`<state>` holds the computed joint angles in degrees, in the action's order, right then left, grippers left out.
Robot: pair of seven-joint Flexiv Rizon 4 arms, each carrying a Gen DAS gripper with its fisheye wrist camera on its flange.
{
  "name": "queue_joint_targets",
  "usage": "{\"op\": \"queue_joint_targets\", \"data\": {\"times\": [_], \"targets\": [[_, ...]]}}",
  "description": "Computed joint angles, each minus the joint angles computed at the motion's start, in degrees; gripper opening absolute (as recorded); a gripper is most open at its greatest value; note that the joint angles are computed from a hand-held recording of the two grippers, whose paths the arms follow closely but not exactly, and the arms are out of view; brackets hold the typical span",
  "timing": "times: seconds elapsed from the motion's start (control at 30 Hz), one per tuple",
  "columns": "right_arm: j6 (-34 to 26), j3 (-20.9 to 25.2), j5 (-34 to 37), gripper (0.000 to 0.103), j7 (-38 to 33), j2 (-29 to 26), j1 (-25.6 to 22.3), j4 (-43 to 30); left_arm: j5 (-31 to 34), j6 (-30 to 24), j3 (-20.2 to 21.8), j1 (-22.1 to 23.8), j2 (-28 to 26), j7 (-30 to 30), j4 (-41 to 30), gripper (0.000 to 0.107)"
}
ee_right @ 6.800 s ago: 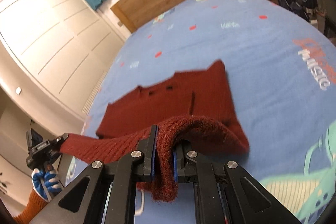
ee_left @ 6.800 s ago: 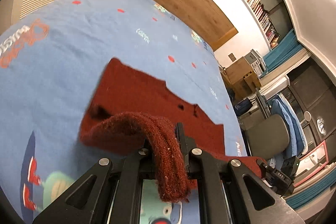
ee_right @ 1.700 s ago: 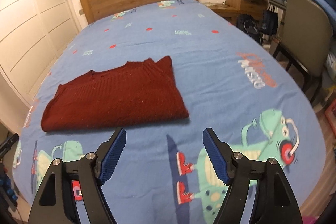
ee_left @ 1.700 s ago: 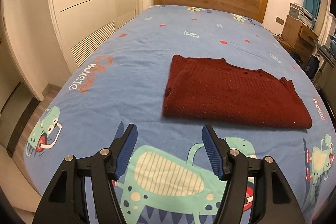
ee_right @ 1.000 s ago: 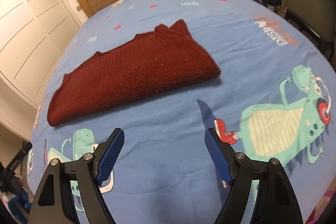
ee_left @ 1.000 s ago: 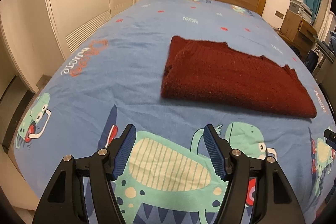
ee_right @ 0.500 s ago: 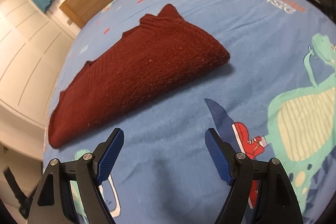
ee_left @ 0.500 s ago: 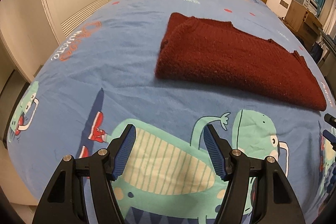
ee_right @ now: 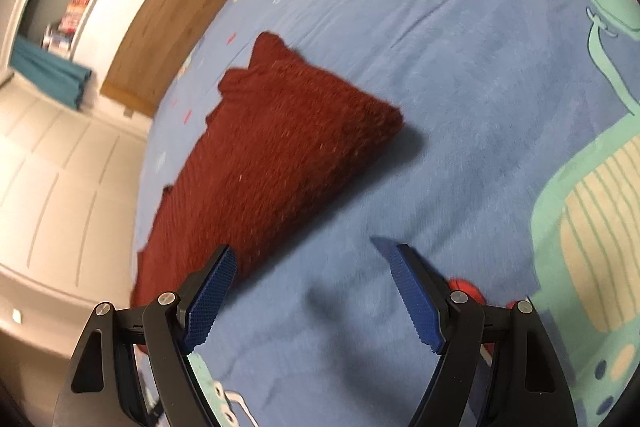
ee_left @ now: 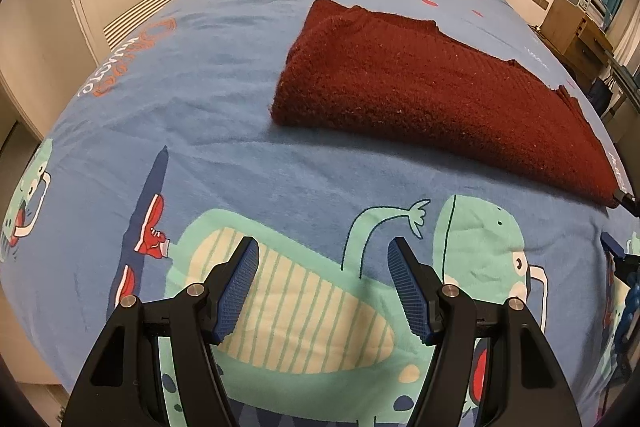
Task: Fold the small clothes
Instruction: 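Lift both tools away from the folded sweater, then grasp the end of the folded sweater with the right gripper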
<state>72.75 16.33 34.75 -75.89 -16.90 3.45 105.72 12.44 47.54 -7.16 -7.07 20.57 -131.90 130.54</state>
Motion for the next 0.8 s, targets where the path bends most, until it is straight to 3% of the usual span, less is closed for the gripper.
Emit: {"op": "queue_joint_targets", "data": {"times": [0.6,0.73,0.8], "targets": [[4.2,6.8,11.4,0.083,-5.5,-11.3,-6.8,-14.1,-1.1,0.1,0.6,0.2,-0.6,0.1,0.2,0.061],[4.4,7.1,11.0,0.080,-4.9,-12.8,-7.0,-15.8,-1.1,0.0,0.7,0.3,-0.7,0.1,0.2,0.061],[3.8,6.8,10.1,0.073,-3.9,-13.4,-7.0,-16.4,-1.0,-0.2,0.6,0.3,-0.8,0.2,0.0,0.061]]}}
